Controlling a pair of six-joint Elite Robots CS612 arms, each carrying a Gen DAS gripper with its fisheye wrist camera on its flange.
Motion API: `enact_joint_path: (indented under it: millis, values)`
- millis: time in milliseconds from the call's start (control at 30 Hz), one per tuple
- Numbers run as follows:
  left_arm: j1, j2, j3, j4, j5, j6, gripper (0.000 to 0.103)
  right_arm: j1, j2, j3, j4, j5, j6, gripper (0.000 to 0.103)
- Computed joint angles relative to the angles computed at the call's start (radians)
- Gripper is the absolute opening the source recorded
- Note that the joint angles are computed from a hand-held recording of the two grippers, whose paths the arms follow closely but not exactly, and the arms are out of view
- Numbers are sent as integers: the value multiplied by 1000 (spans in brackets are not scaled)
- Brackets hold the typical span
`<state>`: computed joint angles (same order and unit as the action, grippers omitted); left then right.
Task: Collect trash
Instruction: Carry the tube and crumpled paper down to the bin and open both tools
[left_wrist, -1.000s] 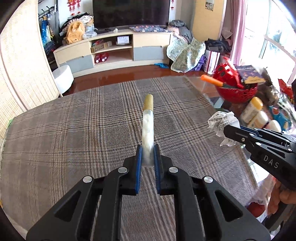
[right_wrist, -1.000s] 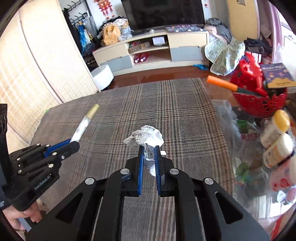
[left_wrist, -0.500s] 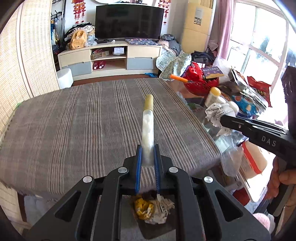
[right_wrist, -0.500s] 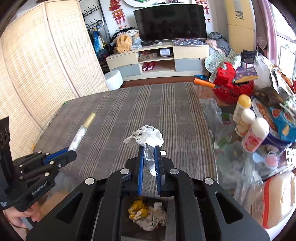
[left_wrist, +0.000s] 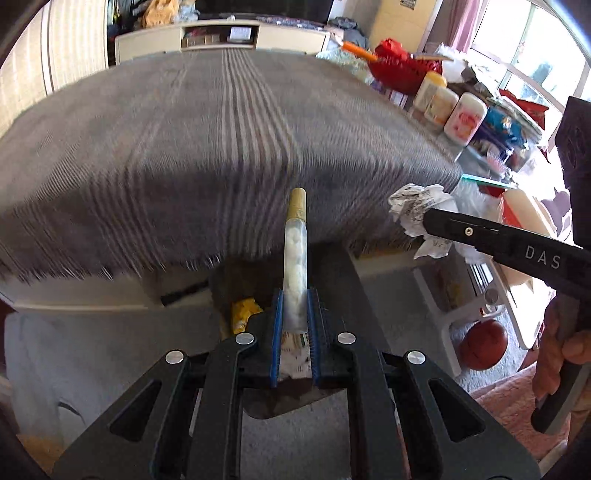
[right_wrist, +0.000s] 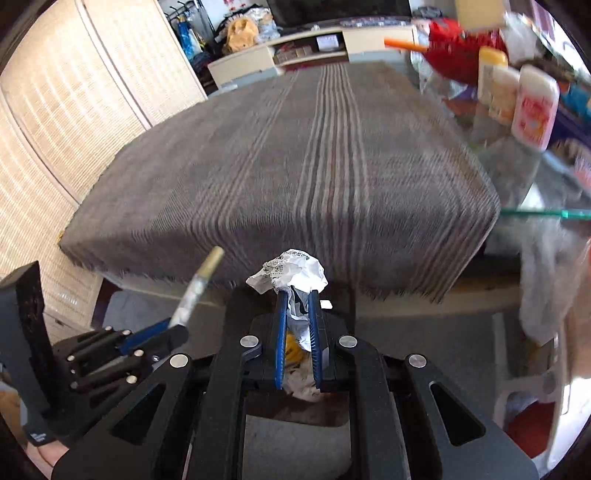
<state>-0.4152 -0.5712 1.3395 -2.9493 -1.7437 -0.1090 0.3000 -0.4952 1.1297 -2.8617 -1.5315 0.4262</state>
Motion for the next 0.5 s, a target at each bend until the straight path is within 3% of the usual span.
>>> enact_joint_path:
  millis: [167,500]
  values:
    - [0,32,-22,26,-11,14,11,-1,47,-50,60,41,10,13]
    - [-1,77,-72,125,-42,-8,11,-3,78,-88,137,63,14,13]
